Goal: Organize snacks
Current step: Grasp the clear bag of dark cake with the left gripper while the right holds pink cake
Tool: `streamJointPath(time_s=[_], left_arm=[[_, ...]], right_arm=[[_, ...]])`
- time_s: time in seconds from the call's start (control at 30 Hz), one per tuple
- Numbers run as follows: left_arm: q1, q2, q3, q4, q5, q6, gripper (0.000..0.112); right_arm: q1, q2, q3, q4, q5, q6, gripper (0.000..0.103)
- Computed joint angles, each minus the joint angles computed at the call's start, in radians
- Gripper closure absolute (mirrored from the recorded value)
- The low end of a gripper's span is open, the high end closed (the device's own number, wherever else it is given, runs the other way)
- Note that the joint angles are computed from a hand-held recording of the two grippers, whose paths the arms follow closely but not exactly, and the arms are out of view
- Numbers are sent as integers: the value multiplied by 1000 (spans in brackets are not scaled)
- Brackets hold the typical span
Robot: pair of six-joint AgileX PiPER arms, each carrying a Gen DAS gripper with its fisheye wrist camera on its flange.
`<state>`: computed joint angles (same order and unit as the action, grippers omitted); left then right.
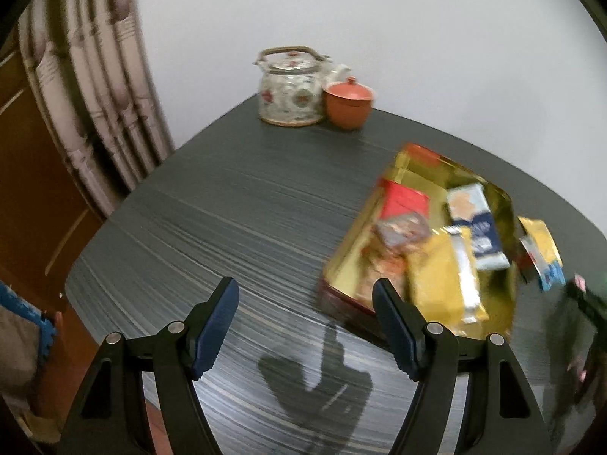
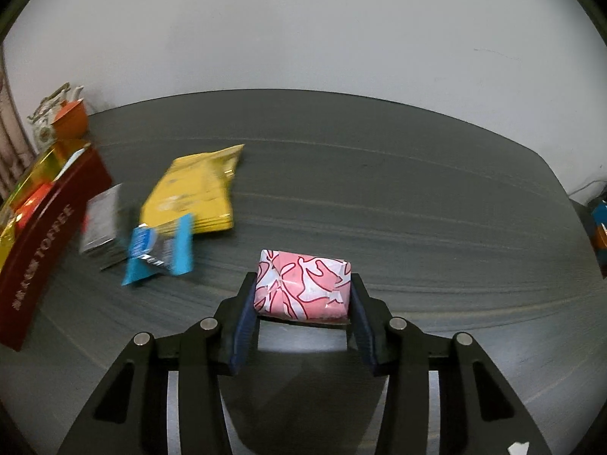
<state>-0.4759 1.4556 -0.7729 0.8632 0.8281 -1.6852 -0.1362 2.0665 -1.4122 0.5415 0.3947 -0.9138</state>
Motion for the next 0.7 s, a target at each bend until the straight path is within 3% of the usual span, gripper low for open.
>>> streamJointPath(time_s=[0.37,0.7], left_arm=[[-123,243,-369,-113,25,196,39],[-91,553,-774,-295,-75,408,39]], right_arm=[[-68,143,-277,-90,132,106,61],[-89,144,-287,-73,151,82,60]])
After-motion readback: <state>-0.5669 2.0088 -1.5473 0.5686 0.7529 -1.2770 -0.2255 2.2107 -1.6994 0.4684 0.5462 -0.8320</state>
